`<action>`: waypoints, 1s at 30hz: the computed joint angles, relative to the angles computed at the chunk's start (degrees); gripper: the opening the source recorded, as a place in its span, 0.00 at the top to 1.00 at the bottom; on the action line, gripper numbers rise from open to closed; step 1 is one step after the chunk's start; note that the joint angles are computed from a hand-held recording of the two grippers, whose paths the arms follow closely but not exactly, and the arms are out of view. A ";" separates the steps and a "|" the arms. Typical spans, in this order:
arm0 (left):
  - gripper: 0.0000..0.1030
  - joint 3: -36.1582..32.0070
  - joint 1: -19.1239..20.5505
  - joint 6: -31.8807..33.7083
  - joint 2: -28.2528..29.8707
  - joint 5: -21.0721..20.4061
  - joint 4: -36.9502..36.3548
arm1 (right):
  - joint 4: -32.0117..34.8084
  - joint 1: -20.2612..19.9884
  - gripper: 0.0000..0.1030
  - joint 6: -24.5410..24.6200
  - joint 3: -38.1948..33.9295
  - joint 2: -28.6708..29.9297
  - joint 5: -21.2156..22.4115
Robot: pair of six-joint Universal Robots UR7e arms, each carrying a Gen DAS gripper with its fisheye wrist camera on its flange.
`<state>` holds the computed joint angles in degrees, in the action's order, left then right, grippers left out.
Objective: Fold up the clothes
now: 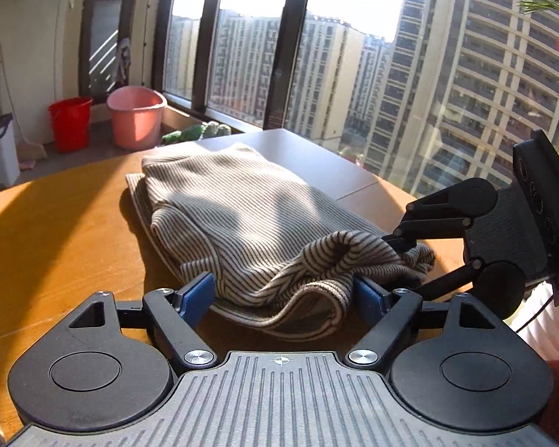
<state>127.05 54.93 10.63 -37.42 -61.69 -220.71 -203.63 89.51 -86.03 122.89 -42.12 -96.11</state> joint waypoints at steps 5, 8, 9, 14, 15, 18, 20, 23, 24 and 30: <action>0.32 -3.11 4.50 -4.87 -1.12 -9.68 -3.21 | 3.06 3.39 0.73 -4.01 4.37 -6.31 -5.11; 0.38 -8.44 8.74 -9.08 -0.12 -16.80 2.48 | 6.80 6.05 0.73 -3.29 5.27 -9.62 -8.85; 0.38 -10.19 9.92 -9.89 0.24 -18.33 5.65 | 8.98 7.03 0.73 -2.43 5.17 -10.84 -9.87; 0.40 -17.92 15.35 -13.93 1.86 -24.19 20.75 | 17.49 11.94 0.73 -0.09 -0.23 -13.20 -10.59; 0.39 -18.82 16.41 -14.49 2.20 -25.86 21.74 | 17.78 12.37 0.73 -0.27 -2.24 -12.28 -10.42; 0.40 -20.27 18.68 -15.94 2.00 -30.23 23.74 | 19.18 12.14 0.72 1.38 -8.36 -8.71 -9.54; 0.45 -20.75 19.36 -15.74 2.09 -31.21 24.27 | 23.07 10.93 0.71 4.13 -13.06 -6.04 -9.03; 0.50 -21.37 20.25 -16.41 2.57 -32.63 24.13 | 29.32 8.99 0.69 9.47 -20.22 -1.52 -8.53; 0.53 -21.57 20.44 -16.76 2.80 -32.81 23.96 | 30.70 8.32 0.67 10.89 -22.12 -0.12 -8.34; 0.52 -18.14 18.69 -17.28 1.48 -26.90 18.99 | 36.78 4.21 0.48 19.15 -29.36 4.22 -4.93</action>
<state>108.90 73.62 -6.66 -35.94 -88.59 -201.72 -166.85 93.71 -66.87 93.54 -37.90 -101.05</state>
